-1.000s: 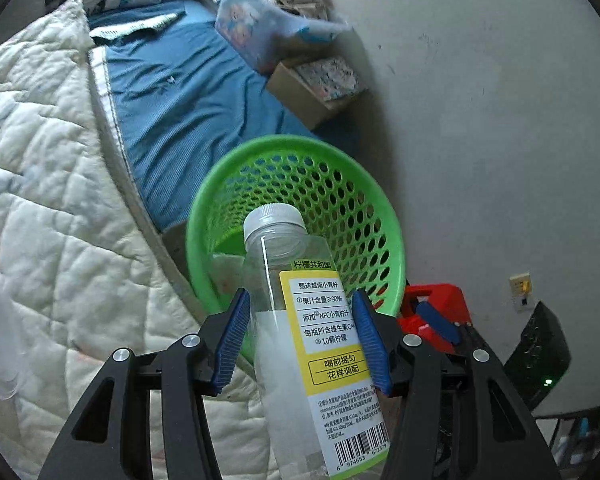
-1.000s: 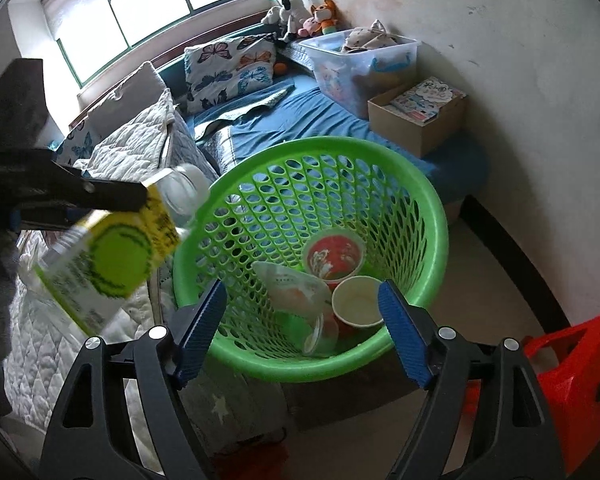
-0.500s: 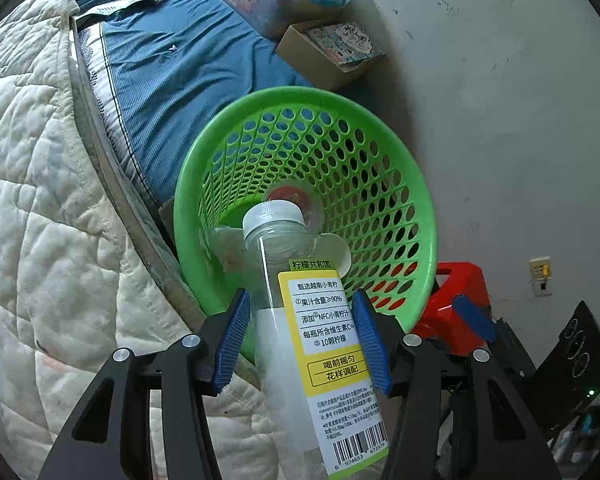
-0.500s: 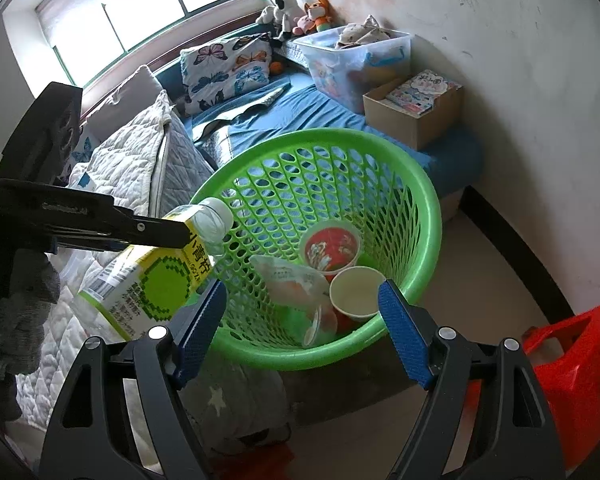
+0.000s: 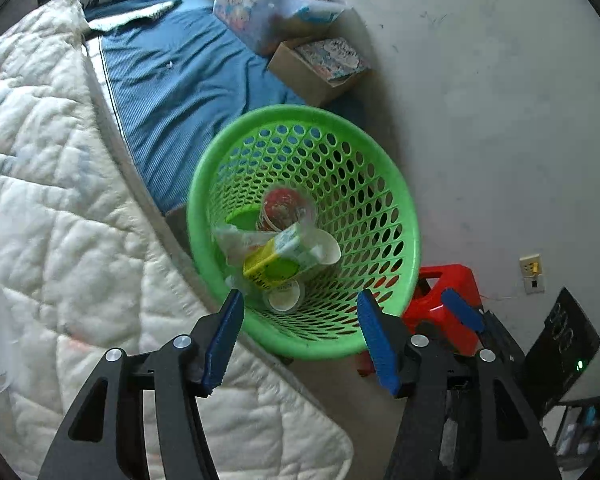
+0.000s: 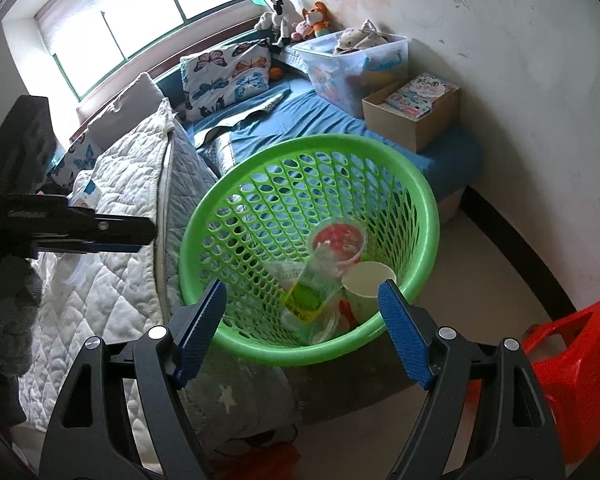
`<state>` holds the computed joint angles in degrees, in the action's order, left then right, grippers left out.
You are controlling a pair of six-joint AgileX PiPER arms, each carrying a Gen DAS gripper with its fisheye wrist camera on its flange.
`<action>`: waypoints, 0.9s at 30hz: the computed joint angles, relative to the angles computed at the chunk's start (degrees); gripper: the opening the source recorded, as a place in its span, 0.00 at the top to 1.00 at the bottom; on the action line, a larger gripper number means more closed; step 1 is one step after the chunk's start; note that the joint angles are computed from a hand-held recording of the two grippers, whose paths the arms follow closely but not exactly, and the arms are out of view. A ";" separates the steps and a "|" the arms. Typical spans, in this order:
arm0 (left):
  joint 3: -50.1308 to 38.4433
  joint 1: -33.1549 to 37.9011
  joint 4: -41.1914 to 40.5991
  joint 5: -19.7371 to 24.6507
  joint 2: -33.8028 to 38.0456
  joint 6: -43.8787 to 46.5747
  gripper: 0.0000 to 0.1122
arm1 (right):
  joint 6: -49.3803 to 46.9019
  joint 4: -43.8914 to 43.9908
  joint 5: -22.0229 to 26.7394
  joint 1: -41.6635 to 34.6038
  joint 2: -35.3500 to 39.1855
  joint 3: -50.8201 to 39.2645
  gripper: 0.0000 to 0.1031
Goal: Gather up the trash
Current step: 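Move the left gripper to the white plastic bag while the right gripper approaches another clear tub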
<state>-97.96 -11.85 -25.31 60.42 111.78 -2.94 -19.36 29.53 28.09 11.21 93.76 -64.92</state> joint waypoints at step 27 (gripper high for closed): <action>38.87 30.85 -0.20 -10.18 -39.78 18.44 0.46 | 11.31 -11.52 3.75 20.13 5.73 -15.28 0.22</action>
<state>-59.10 19.00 -25.51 50.25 72.00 15.50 -8.05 18.01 31.84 31.34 99.49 -80.20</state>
